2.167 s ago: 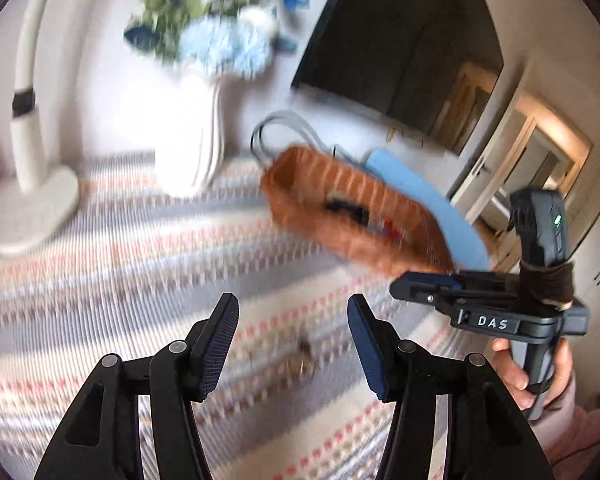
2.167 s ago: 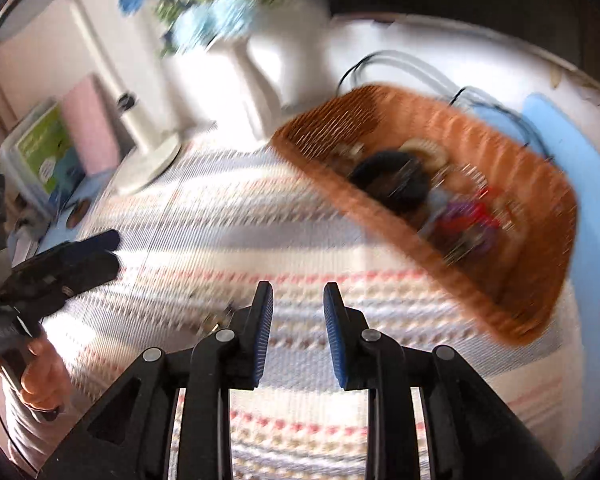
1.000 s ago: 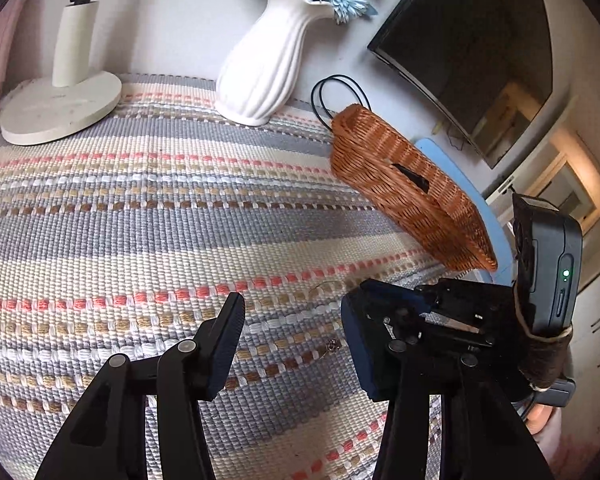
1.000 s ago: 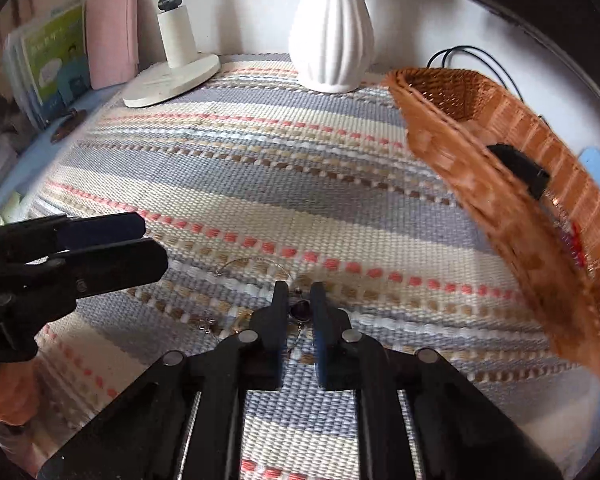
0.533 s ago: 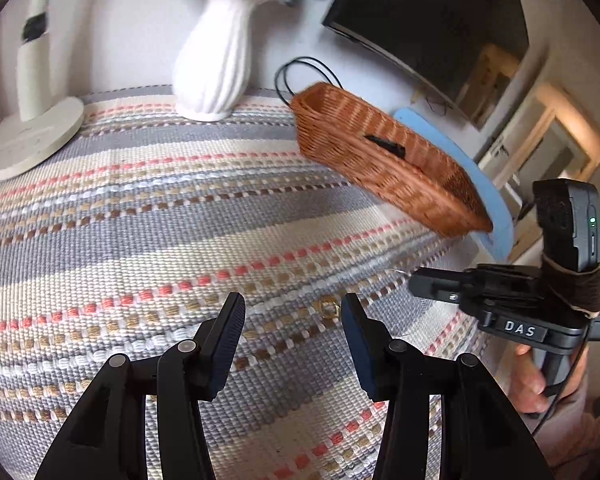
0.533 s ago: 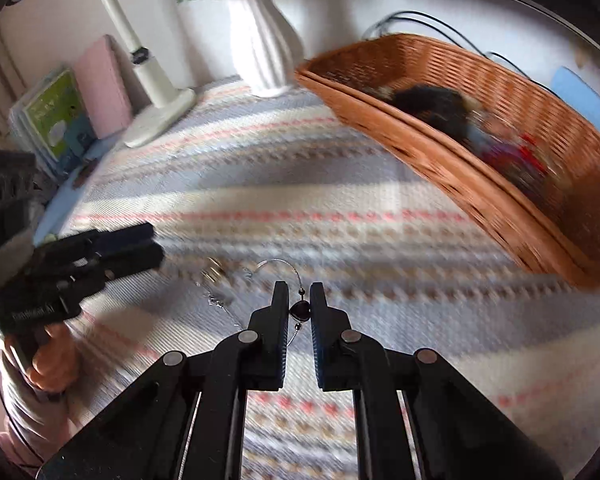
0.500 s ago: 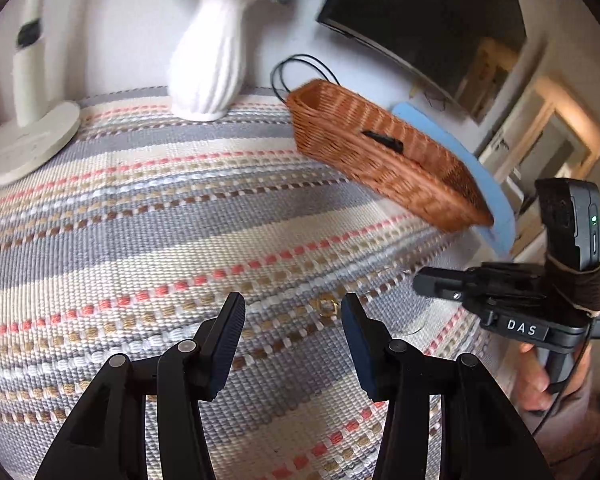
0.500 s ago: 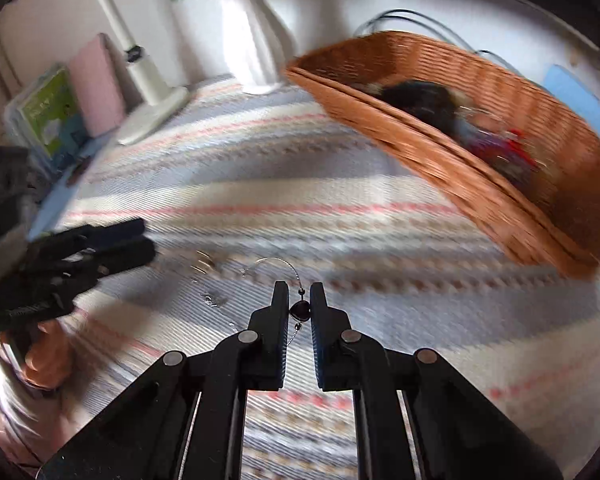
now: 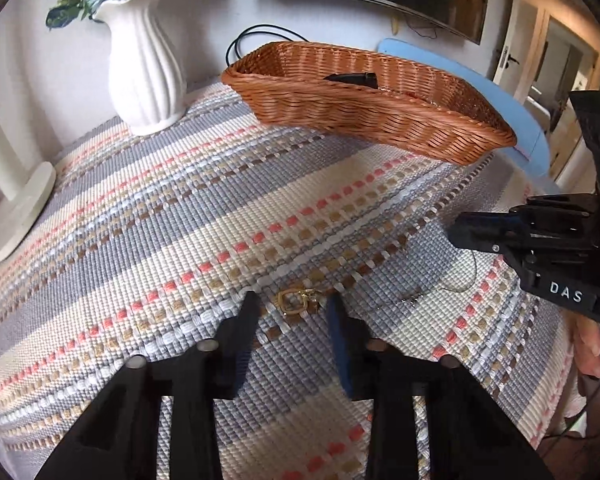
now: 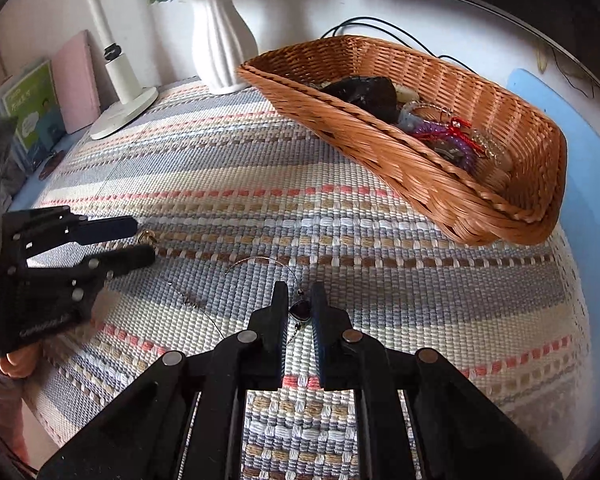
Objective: Organize jewelry
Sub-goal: 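Grasp the small dark earring with the right tool while the left grasps the gold earring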
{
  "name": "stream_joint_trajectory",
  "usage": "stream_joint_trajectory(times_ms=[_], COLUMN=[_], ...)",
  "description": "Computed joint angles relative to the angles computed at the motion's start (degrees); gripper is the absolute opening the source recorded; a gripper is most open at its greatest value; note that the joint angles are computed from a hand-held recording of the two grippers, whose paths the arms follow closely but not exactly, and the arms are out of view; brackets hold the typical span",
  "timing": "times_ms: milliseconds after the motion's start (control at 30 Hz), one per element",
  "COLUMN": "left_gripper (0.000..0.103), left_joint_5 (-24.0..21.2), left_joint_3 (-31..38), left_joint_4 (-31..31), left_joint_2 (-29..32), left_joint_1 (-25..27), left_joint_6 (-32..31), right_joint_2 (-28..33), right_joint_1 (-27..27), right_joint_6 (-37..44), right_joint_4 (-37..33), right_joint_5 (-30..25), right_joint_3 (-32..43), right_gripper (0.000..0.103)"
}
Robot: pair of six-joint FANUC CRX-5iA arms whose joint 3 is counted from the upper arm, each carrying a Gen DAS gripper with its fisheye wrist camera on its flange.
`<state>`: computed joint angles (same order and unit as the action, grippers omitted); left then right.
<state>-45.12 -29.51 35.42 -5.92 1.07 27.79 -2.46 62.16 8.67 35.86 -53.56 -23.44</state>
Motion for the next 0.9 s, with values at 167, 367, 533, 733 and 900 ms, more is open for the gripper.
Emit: stream_joint_trajectory(times_ms=[167, 367, 533, 733, 900], left_gripper=[0.009, 0.007, 0.008, 0.051, 0.038], left_joint_5=[0.05, -0.32, -1.4, 0.33, 1.18], left_joint_3=[-0.23, -0.38, -0.65, -0.41, 3.92], left_joint_4=[1.56, 2.37, 2.6, 2.06, -5.67], left_joint_2=[0.54, 0.66, 0.07, -0.86, 1.76], left_joint_1=[0.18, 0.58, 0.91, 0.01, -2.94], left_joint_6=[-0.65, -1.35, -1.71, -0.87, 6.02], right_joint_2=[-3.86, -7.6, -8.08, -7.6, -8.06], right_joint_1=[-0.92, -1.83, -2.04, -2.27, -2.44], right_joint_6=[-1.95, -7.36, -8.09, -7.41, -7.14], right_joint_4=[-0.78, 0.18, -0.4, 0.15, 0.31], right_joint_5=[5.1, 6.75, 7.66, 8.3, 9.32], right_joint_3=[-3.59, -7.23, -7.72, -7.7, -8.35], right_gripper=[0.021, 0.024, 0.024, 0.027, 0.028])
